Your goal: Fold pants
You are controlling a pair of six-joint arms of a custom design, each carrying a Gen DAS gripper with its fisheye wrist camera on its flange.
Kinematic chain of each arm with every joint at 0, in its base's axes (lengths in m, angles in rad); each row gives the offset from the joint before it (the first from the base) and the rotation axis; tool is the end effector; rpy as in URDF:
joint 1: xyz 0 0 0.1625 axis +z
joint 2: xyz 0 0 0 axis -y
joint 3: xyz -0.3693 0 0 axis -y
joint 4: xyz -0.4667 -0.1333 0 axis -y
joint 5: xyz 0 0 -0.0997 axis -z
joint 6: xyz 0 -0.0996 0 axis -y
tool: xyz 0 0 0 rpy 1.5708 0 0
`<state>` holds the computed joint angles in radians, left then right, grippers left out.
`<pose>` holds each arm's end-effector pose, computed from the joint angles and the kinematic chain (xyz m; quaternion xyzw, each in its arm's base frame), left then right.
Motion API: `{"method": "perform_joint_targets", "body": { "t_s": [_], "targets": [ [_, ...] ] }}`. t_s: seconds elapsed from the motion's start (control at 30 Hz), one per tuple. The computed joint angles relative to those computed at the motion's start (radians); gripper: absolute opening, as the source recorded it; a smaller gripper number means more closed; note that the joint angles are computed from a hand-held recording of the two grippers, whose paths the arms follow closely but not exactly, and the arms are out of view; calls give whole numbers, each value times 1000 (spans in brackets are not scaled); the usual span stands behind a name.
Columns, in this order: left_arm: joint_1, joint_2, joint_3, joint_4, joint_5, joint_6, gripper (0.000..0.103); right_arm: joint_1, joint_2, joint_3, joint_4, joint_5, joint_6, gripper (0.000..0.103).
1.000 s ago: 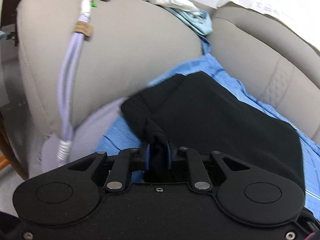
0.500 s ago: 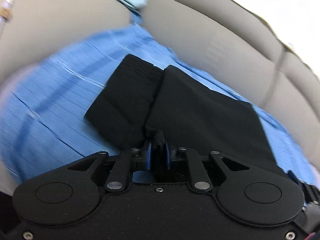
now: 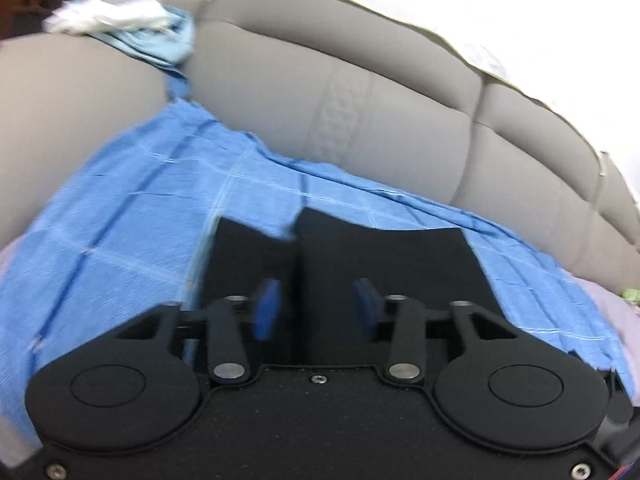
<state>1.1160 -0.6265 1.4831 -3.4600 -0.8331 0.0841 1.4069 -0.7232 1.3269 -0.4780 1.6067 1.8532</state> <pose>-0.1360 -0.7341 0.0742 0.0444 0.8293 -0.5104 0.2233 0.0061 -0.7585 0.0306 0.3898 -0.6409 0.4855 0.4491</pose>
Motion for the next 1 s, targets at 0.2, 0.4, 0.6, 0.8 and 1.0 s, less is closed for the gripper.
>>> {"method": "perform_joint_targets", "body": {
  "t_s": [0.2,0.4,0.6,0.8,1.0],
  "targets": [
    [60,74,-244,321,-35,-78,51,-16,-118,162,26,-143,53,89],
    [95,119,-385,504,-72,-152,64,10,-95,177,178,-326,99,92],
    [115,75,-388,638,-173,-215,74,72,43,44,289,-309,145,92],
    [127,74,-404,709,-239,-287,78,108,185,-148,408,-190,176,84],
    [126,112,-441,709,-242,-254,80,81,170,-156,500,-266,205,30]
  ]
}}
